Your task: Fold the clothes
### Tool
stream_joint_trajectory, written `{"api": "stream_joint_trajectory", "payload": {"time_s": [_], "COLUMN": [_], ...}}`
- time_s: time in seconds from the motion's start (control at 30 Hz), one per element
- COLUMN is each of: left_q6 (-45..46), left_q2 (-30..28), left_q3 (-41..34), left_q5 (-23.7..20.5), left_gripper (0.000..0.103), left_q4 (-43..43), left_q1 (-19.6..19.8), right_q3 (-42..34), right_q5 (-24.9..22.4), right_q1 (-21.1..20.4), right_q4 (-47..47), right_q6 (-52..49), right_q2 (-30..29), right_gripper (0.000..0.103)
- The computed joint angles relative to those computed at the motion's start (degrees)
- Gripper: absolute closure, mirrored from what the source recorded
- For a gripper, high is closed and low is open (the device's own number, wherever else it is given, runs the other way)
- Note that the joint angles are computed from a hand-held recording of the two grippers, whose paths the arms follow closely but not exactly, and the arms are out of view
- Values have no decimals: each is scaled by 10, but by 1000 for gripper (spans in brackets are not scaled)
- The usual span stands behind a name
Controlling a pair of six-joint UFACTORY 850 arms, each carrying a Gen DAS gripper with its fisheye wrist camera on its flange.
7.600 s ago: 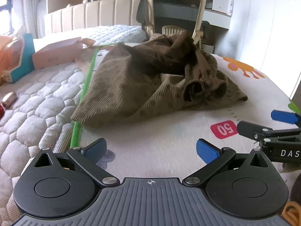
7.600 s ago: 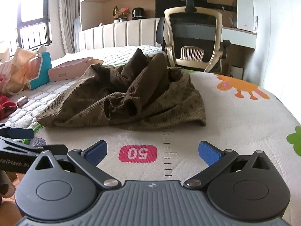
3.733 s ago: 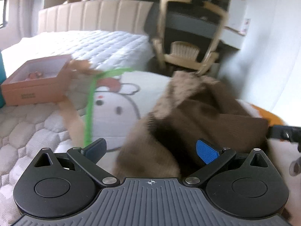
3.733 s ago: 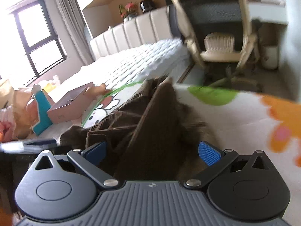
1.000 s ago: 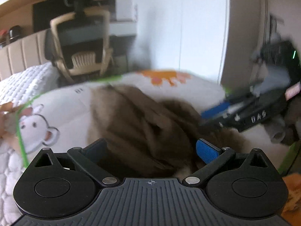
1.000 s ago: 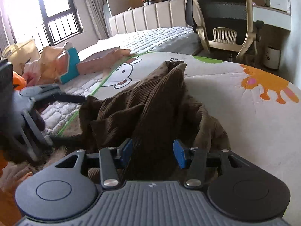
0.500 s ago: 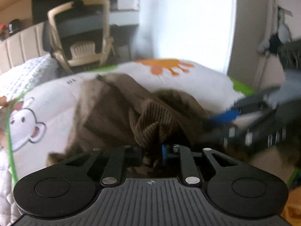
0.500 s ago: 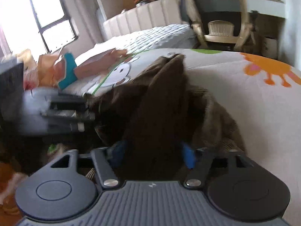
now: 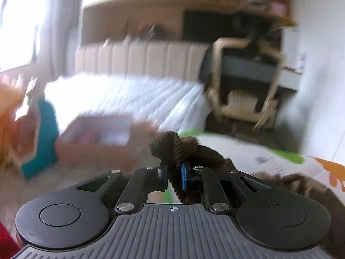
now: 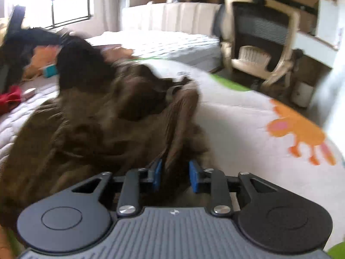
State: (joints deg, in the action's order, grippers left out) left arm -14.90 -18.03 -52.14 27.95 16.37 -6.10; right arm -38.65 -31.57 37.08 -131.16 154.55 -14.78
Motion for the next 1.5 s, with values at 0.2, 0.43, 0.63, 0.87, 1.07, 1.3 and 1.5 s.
{"api": "stream_joint_trajectory", "payload": {"time_s": [0.2, 0.43, 0.63, 0.87, 1.07, 1.3, 1.5], "left_q6": [-145, -175, -194, -378, -384, -399, -548], "left_q2": [-23, -11, 12, 46, 63, 11, 11], "left_q3": [-2, 15, 40, 76, 110, 76, 10], "left_q5": [-40, -28, -6, 71, 49, -71, 11], "left_gripper": [60, 36, 28, 18, 10, 77, 89], "left_q4": [162, 202, 242, 492, 610, 610, 676], "left_q1": [3, -20, -32, -70, -170, -251, -229], "right_q3": [1, -9, 11, 9, 30, 121, 150], "right_q5": [-2, 26, 91, 42, 6, -56, -76], "right_q1": [-27, -33, -22, 6, 5, 21, 63], "right_q4": [2, -33, -61, -18, 18, 5, -25], "right_q6": [14, 92, 167, 104, 54, 61, 5], "right_q2": [16, 33, 23, -2, 25, 111, 125], "right_gripper": [82, 44, 42, 63, 63, 41, 31]}}
